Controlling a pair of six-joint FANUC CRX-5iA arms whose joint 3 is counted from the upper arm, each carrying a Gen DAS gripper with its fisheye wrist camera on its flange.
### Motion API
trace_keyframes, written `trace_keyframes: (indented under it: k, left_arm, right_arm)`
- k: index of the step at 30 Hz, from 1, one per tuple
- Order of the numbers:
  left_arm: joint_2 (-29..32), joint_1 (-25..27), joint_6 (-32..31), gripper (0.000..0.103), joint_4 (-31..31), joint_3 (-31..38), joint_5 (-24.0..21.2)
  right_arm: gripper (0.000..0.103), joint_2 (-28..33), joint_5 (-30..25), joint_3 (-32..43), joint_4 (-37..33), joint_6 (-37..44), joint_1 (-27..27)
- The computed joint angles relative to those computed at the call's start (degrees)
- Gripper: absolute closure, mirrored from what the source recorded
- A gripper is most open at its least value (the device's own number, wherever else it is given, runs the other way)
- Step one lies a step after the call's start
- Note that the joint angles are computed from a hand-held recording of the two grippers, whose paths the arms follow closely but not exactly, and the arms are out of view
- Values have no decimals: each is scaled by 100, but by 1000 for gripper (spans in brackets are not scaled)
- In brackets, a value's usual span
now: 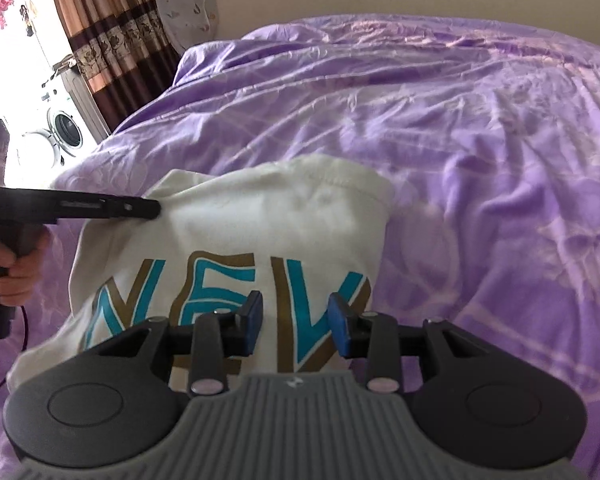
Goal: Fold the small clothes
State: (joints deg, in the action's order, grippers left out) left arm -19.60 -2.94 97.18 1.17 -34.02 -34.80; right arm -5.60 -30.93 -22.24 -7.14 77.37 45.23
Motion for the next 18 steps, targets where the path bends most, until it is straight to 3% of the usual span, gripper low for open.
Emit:
trace_keyframes:
  k: [2,3,5,7,11,15,18]
  left_arm:
    - [-86,50,-260,77,82,-31,-59]
    - [-171,84,-359,65,112,-37,-134]
    - [-311,12,134,42,-438,195,-563]
    - [-611,83,98,43,-511,182,-858]
    - [-1394,461,-364,44,248,-113,-1451]
    - [-2102,458,-206,32,639,-273,-2060]
    - [-2492,438,-107,29,957,-447,-2520]
  right_arm:
    - [70,42,22,-20,50,-41,17]
    - [70,40,18,-26,65,-59,23]
    - [70,-5,-27,-27,89,-102,26]
    - [69,-66,-118,-48,235,-339,55]
    - [65,-401,-265,-269,600,-861,217]
    - [56,-906,-592,-578,932,-1418,539]
    - [50,-1430,-819,-908,1187,-1807,889]
